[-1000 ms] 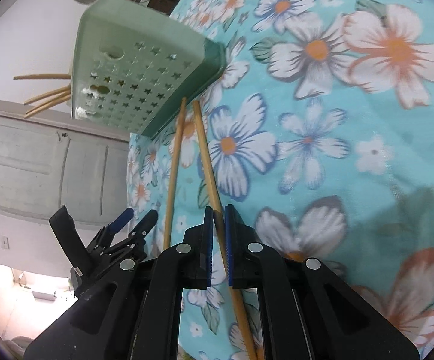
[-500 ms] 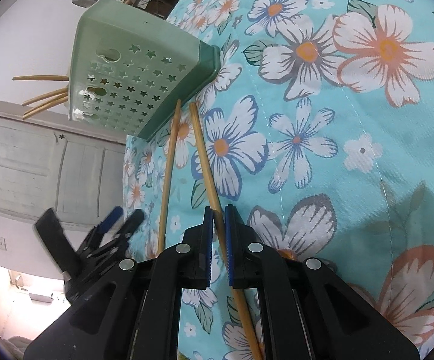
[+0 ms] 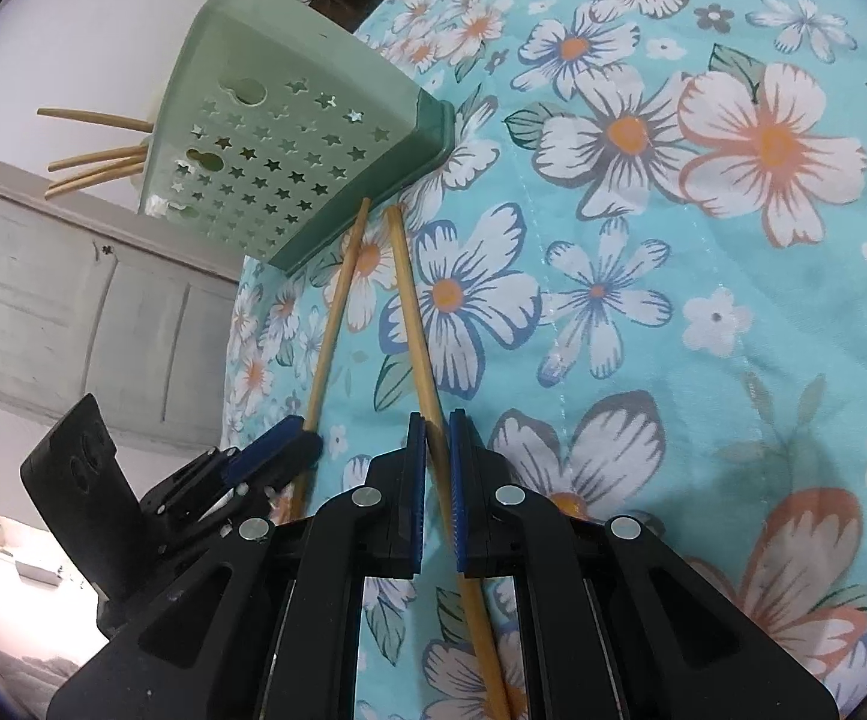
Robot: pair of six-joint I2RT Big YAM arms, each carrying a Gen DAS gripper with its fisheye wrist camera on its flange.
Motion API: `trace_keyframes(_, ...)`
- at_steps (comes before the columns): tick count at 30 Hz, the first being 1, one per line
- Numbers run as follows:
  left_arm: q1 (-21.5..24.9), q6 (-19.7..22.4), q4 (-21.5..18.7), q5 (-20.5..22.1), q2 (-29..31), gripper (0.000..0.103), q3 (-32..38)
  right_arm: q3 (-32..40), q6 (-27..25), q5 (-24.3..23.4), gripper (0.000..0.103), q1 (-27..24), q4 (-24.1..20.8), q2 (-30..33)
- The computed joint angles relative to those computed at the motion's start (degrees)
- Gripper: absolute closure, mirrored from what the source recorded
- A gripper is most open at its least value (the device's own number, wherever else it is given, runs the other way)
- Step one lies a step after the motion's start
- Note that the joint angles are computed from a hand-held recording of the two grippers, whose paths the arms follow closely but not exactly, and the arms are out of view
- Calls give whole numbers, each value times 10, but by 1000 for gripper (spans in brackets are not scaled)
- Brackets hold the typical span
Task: Organize utensils
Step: 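Close the left tool on a chopstick while the right tool holds its chopstick, then raise both held chopsticks upright toward the green basket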
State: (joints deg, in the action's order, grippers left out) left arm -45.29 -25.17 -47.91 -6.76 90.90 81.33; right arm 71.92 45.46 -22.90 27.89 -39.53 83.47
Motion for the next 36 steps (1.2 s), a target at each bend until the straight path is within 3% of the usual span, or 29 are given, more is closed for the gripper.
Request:
trace_keyframes(1,2,-2,-2,3,-3,97,-2,-1,0,1,97,1,-1,-1)
trace_keyframes(11,-3,-38,-42,40,-45,97,-29,-37,-35,3,94,-10,-30,-47)
trace_keyframes(13,1,-40,-48,50,-47,89,-26,-30,-57,14,83,-7,-36,-46)
trace_keyframes(16,4,-22,-58,47,-31,73,-4,-4,-87,31,77,0,-56,-28)
trace_keyframes(23,25,11,-95,74,45,73,83,76,-143,68,77,11,-93,41)
trace_keyframes(31,48,26,-116,77,125,73,185,162,-175,90,91,4,-118,120)
trace_keyframes(36,50,21,-111,56,141,77,203,185,-175,101,97,5,-117,142)
